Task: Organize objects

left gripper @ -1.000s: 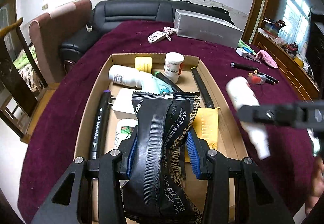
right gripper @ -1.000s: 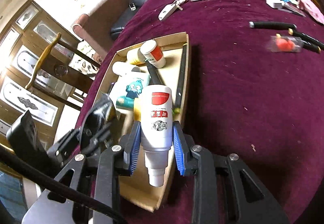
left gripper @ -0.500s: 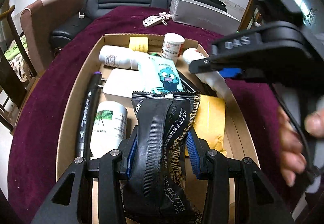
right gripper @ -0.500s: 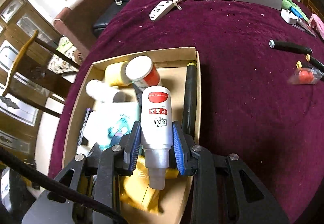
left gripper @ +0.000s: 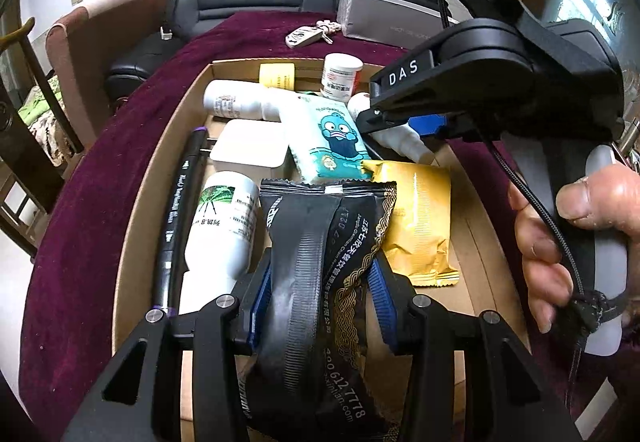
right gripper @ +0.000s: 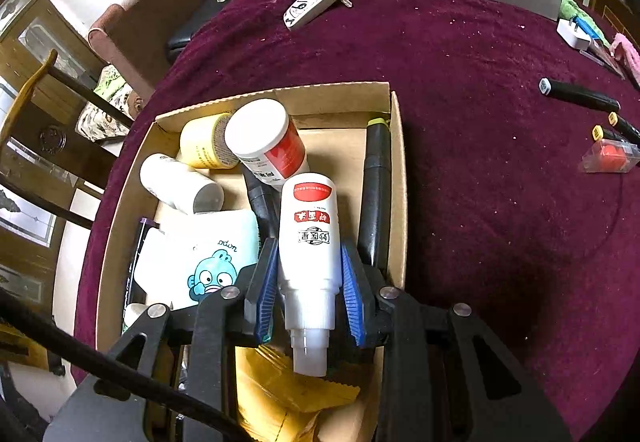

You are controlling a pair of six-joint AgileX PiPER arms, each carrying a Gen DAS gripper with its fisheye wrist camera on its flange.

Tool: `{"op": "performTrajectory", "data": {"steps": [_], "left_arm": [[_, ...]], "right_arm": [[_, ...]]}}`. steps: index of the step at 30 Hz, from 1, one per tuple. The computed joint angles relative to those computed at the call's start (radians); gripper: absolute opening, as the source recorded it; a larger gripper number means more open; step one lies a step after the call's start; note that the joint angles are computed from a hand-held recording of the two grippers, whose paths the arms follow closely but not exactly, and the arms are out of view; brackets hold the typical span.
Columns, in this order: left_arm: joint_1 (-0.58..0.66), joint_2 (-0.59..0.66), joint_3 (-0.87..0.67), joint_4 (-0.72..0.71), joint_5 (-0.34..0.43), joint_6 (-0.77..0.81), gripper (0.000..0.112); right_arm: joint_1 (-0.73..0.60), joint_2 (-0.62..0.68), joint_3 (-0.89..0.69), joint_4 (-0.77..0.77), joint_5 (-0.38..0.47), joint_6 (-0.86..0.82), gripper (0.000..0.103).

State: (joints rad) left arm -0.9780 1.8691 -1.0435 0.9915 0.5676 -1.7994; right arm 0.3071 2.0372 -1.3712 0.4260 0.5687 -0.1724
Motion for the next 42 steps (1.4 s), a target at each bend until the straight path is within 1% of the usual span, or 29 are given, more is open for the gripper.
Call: {"op": "performTrajectory", "data": {"steps": [3, 5, 8, 12, 14, 15, 17, 19, 24, 32, 35, 37, 39, 40, 41, 42], "left_arm": [[-0.012, -0.013, 0.010, 0.018, 0.021, -0.033, 0.040], [-0.024, -0.021, 0.009, 0.024, 0.048, -0.041, 0.041], [-0.046, -0.034, 0.008, 0.042, 0.090, -0.060, 0.045], [-0.066, -0.043, -0.004, 0.046, 0.146, -0.055, 0.046], [-0.077, -0.052, -0.006, 0.048, 0.171, -0.058, 0.048], [-0.080, -0.056, -0.007, 0.050, 0.180, -0.059, 0.049], [-0.094, -0.061, -0.011, 0.050, 0.209, -0.059, 0.049], [-0.102, -0.067, -0.014, 0.048, 0.225, -0.057, 0.049], [-0.124, -0.075, -0.026, 0.043, 0.267, -0.050, 0.049], [-0.189, -0.067, -0.084, 0.037, 0.374, -0.023, 0.050], [-0.217, -0.059, -0.110, 0.047, 0.430, -0.036, 0.056], [-0.247, -0.063, -0.117, 0.098, 0.482, -0.073, 0.061], [-0.278, -0.098, -0.085, 0.175, 0.490, -0.152, 0.079], [-0.295, -0.120, -0.068, 0.201, 0.492, -0.184, 0.081], [-0.304, -0.123, -0.071, 0.198, 0.502, -0.185, 0.087], [-0.307, -0.120, -0.079, 0.196, 0.514, -0.167, 0.099]], "right_arm": [[0.005, -0.001, -0.001, -0.015, -0.003, 0.013, 0.028], [0.010, -0.002, 0.001, -0.020, -0.006, 0.018, 0.028], [0.012, -0.003, 0.005, -0.017, -0.008, 0.017, 0.028], [0.012, -0.011, 0.014, 0.001, -0.014, 0.004, 0.028], [0.014, -0.024, 0.024, 0.007, -0.022, -0.002, 0.030], [0.015, -0.034, 0.031, 0.010, -0.028, -0.004, 0.031], [0.012, -0.059, 0.047, 0.030, -0.039, -0.025, 0.038], [0.008, -0.087, 0.068, 0.064, -0.046, -0.063, 0.041], [0.009, -0.155, 0.126, 0.108, -0.060, -0.115, 0.042], [-0.004, -0.254, 0.233, 0.181, -0.086, -0.208, 0.042], [-0.020, -0.309, 0.289, 0.220, -0.098, -0.255, 0.042], [-0.021, -0.346, 0.330, 0.223, -0.125, -0.276, 0.042], [-0.005, -0.391, 0.380, 0.182, -0.173, -0.255, 0.043], [0.008, -0.419, 0.415, 0.158, -0.208, -0.242, 0.044], [0.015, -0.439, 0.444, 0.174, -0.235, -0.264, 0.045], [0.009, -0.468, 0.473, 0.231, -0.248, -0.310, 0.047]]}}
